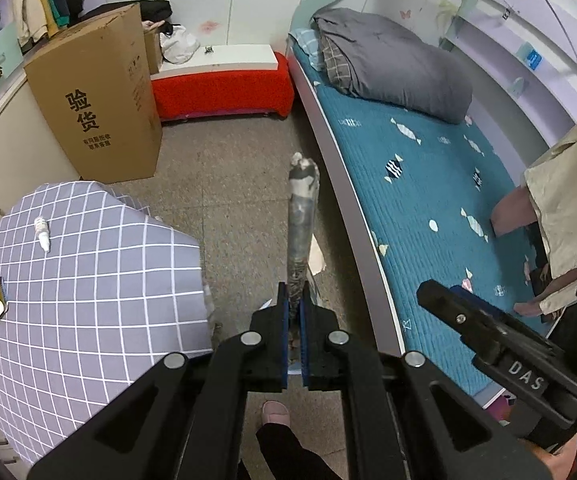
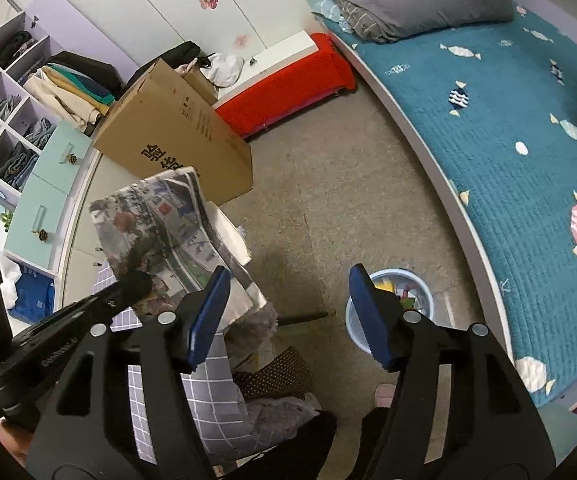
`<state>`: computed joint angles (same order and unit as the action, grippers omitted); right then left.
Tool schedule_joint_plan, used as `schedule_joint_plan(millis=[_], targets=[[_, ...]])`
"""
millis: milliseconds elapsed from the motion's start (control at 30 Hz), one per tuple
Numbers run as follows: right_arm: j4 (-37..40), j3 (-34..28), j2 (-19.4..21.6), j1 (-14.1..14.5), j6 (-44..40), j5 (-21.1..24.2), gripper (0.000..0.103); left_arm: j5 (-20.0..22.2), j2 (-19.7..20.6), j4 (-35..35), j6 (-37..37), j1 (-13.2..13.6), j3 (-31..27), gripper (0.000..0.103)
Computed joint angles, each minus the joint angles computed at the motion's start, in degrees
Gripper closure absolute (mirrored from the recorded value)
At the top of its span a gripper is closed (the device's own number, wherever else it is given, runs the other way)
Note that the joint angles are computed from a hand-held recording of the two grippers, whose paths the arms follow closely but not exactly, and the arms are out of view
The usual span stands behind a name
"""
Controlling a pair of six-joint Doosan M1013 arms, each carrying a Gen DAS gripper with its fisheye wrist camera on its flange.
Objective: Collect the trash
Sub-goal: 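Carry both items to the bucket and open the right gripper over it, then open the left gripper to drop the newspaper into the bucket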
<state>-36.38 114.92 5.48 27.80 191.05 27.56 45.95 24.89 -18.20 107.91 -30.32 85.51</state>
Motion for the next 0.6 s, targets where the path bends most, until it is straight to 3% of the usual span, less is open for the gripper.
schedule_joint_plan(millis=[600], targets=[[-6.2, 3.1, -3.5, 0.3, 8.5, 2.6, 0.041, 2.4, 1.1, -0.3, 2.6, -3.0, -1.1, 0.098]])
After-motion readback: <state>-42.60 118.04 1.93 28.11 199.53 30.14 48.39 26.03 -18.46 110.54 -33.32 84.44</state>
